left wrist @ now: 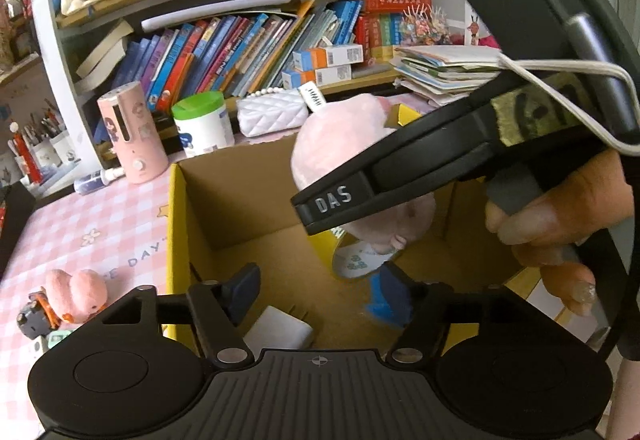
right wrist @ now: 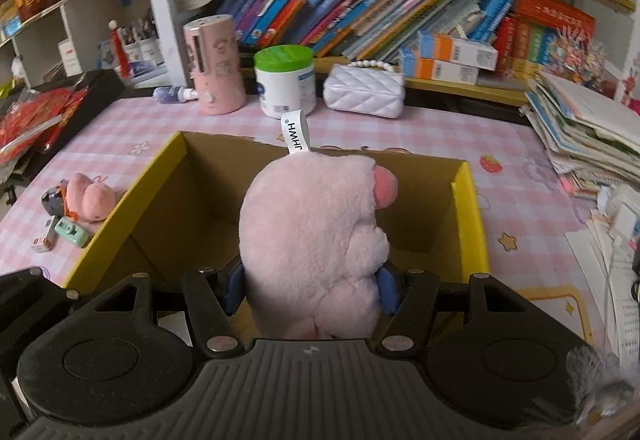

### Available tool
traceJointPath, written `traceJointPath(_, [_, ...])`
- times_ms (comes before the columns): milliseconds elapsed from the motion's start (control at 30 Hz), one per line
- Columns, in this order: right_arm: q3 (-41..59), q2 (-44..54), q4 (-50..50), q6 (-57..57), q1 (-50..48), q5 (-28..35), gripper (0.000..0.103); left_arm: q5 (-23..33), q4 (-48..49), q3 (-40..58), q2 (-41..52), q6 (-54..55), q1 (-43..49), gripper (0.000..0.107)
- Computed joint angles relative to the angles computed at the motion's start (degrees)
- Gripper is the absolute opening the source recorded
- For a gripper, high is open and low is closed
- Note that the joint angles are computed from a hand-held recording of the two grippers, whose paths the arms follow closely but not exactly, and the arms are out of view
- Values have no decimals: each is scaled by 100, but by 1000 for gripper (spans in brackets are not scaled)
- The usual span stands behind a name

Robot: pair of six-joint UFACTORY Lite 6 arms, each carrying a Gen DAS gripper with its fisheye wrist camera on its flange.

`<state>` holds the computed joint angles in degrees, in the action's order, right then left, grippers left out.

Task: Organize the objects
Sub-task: 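Lower the pig with the right gripper into the box while the left lowers the eraser, then open both grippers inside the box to release the pig and eraser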

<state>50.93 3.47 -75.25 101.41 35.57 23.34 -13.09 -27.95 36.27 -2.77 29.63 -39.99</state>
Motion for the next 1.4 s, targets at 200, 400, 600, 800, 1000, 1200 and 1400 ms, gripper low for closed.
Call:
traceJointPath(200, [363, 167, 93, -378, 21, -207, 60, -58, -286, -163, -209, 273, -1, 75])
traceJointPath(400, [833, 721, 1592, -2221, -87, -608, 60, -91, -660, -232, -284, 555, 10, 76])
traceJointPath(600, [765, 688, 1812, -2321, -73, -689, 64, -62, -1133, -310, -448, 969, -17, 77])
traceJointPath(800, [434, 129, 977, -1344, 268, -374, 68, -128, -1565, -473, -770, 1321, -137, 84])
traceJointPath(1000, [-23, -515, 230, -64, 908, 616, 68, -65, -1478, -799, -1316, 1141, -124, 84])
traceJointPath(1200, [-525, -1157, 196, 918, 1803, 1961, 68, 142, -1414, -1259, -2082, 1097, 25, 85])
traceJointPath(1400, [-800, -1409, 600, 1981, 2991, 3592, 68, 637, -1543, -1805, -3160, 1412, 424, 88])
